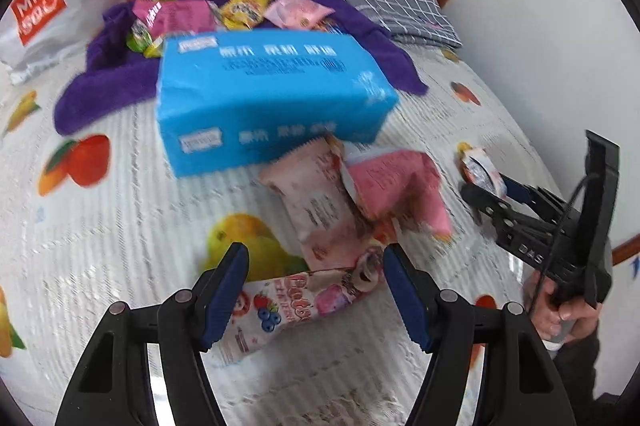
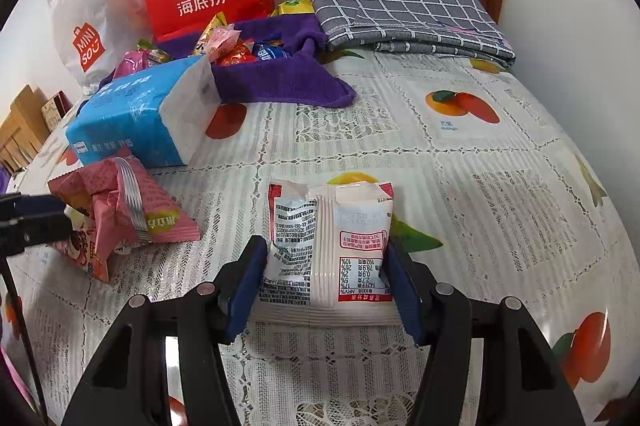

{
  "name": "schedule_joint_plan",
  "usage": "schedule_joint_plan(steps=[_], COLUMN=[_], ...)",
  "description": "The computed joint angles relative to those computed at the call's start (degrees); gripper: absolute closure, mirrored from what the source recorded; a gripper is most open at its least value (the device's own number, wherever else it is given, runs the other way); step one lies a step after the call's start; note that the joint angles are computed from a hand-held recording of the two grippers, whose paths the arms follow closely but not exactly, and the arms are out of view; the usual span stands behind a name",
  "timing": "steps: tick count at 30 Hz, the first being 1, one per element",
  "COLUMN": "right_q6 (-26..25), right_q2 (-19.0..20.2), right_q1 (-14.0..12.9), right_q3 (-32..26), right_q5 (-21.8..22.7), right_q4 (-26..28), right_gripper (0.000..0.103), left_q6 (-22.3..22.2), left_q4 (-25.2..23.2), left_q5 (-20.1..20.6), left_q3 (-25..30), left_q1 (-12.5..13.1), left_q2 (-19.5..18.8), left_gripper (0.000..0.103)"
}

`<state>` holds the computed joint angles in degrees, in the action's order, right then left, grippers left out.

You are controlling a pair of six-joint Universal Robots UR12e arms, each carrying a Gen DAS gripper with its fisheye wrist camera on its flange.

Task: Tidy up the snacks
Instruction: 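Grasp the pink cartoon candy bar with the left tool while the right tool holds the white packet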

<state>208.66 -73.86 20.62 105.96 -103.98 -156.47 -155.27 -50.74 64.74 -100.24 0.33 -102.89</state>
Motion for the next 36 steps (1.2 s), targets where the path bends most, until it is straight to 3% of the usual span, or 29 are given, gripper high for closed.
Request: schedule_joint_plan(steps=[3, 8, 15, 19, 22, 29, 36], right_q6=[-0.05, -0.1, -0.1, 0.07, -0.06, -0.94, -1.9], right_q2=[0.0, 0.02, 0.04, -0.05, -0.16, -0.77, -1.79], right_q1=[0.0, 0.03, 0.06, 0.2, 0.28, 0.99, 2.07], right_q3=[-0.01, -0.03, -0.03, 0.09, 0.18, 0.33, -0.69], right_q5=[0.0, -0.07, -0.31, -0.78, -0.85, -0.68, -0.1], right_q4=[0.04, 0.09, 0.04, -0.2, -0.28, -0.88, -2.53], right_gripper=[0.043, 0.043, 0.043, 0.044, 0.045, 0.046, 0.046], left_q6=[0.94, 2.7, 3.72, 5.21, 7.84, 8.57, 5.65], left_q4=[-3.78, -3.38, 4.58, 9.97, 8.76, 8.44, 6.48], left_q5=[-1.19, -0.62, 4.47, 8.29, 6.28, 3.8, 0.65], left_q3=[0.2, -1.4, -4.54, -6.46, -6.78, -7.17, -5.74], left_q1=[0.19, 0.12, -1.59, -2.81, -2.27, -0.61, 1.2], left_q2=[0.24, 1.57, 2.86, 3.62, 4.43, 6.3, 6.63], left_gripper=[0.035, 0.035, 0.037, 0.064, 0.075, 0.077, 0.077])
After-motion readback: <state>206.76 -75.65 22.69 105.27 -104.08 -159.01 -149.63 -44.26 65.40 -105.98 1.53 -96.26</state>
